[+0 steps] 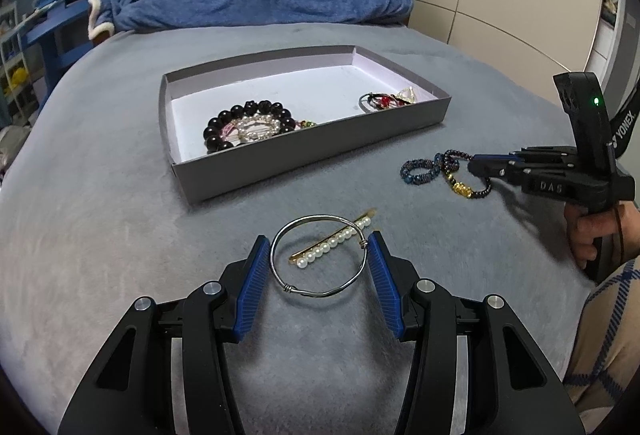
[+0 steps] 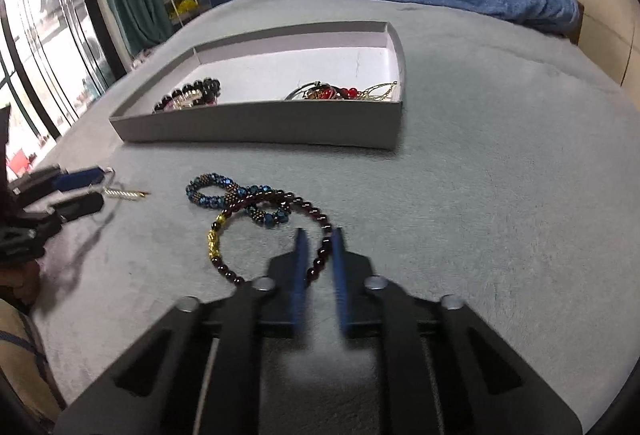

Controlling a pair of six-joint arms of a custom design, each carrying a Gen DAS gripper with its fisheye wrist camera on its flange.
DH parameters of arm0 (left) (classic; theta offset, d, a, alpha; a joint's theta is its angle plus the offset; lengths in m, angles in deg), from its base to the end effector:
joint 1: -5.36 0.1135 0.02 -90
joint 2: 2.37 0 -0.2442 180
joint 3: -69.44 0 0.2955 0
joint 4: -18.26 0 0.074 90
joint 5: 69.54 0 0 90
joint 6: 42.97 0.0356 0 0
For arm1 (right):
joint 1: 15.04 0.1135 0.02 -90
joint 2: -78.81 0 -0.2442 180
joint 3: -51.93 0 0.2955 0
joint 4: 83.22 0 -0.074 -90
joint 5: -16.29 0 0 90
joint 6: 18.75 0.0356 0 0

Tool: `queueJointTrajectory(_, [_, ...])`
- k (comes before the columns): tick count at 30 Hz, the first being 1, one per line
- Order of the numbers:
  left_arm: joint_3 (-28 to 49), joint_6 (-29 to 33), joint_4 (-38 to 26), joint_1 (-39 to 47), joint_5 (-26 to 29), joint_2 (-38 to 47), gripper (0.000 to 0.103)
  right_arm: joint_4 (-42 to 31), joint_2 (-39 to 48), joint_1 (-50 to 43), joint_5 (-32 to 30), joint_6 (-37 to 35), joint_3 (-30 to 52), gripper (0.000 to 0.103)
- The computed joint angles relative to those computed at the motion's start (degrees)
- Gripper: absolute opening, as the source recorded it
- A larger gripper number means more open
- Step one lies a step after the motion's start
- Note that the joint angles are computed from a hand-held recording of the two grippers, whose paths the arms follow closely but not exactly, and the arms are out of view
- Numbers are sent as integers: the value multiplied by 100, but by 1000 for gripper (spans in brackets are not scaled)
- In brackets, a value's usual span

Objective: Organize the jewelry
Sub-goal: 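Grasp the silver hoop with the left tool while the right grasps the red bead strand, then carry the hoop to the tray with the left tool while the right carries the strand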

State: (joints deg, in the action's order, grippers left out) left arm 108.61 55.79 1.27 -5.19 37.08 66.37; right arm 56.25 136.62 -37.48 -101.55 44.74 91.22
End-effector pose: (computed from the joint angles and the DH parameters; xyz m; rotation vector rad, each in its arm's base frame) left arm 0.2565 -0.0581 0.1168 0.5323 2.3086 -0.3601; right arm 0.2137 -0.0703 0.1358 -0.2544 2.4371 0.2710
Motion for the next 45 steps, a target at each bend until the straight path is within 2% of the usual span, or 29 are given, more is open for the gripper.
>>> queueJointTrajectory(9, [-105, -18, 84, 81, 169, -183, 52, -338, -88, -475, -723, -7, 133, 6])
queueJointTrajectory(22, [347, -143, 132, 68, 51, -118, 52, -714, -360, -483, -1062, 84, 668, 6])
queueJointTrajectory(36, [1661, -296, 261, -145, -715, 1116, 52, -327, 20, 275, -823, 703, 1489, 6])
queueJointTrajectory(45, [2620, -364, 24, -220, -993, 2211, 52, 84, 805, 1205, -347, 1099, 2079, 6])
